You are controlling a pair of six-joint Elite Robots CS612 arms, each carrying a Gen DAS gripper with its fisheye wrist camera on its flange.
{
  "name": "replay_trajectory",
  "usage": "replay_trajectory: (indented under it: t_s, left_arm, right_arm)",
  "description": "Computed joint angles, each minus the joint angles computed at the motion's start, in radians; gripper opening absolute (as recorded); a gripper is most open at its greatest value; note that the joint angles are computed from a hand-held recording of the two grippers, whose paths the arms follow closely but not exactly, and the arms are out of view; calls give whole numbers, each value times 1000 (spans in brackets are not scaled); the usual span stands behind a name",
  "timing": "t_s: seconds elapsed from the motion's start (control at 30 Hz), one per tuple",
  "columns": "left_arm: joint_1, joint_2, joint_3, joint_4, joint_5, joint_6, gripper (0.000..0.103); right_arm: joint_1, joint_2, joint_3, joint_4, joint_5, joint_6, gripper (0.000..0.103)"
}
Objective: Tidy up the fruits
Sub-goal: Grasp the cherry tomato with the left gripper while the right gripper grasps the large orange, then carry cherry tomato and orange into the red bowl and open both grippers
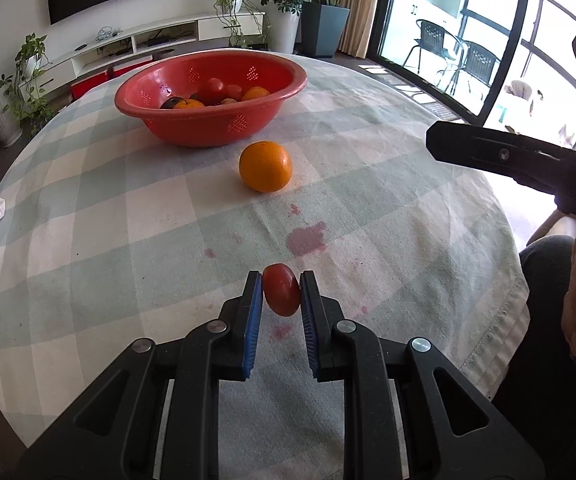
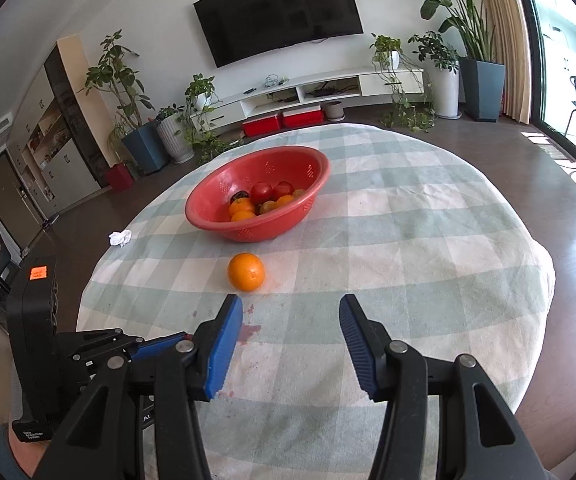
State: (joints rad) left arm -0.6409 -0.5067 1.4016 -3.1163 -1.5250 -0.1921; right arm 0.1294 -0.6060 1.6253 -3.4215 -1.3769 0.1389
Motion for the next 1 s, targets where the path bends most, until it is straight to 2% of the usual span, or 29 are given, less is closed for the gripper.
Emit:
replay_trajectory:
  t_s: [0.17,0.33,0.5,0.67,0.77,0.83,1.0]
  left_arm:
    - [16,-10,27,-34,0,-35,17]
    - [32,-13,42,-58,-7,-60,17]
    - [41,-12,45,-68,-17,-75,18]
    - [48,-5,34,-60,-25,-85,17]
    - [50,0,28,-55,-27,-90,17]
    - [51,2,26,-52,-27,-94,17]
    - [52,4,22,-50,-25,-97,17]
  right_arm:
    - [22,27,-78,105,15,-89,55]
    - [34,67,-174,228,19,-123,55]
    - [45,100,-254,334,-11,-151,55]
    - [50,121,-300,397,-26,-188,55]
    - [48,126,-305,412,-24,-196,47]
    - [47,125,-301,408,-23,-199,41]
    - [40,113,-273,377,-3,-181,41]
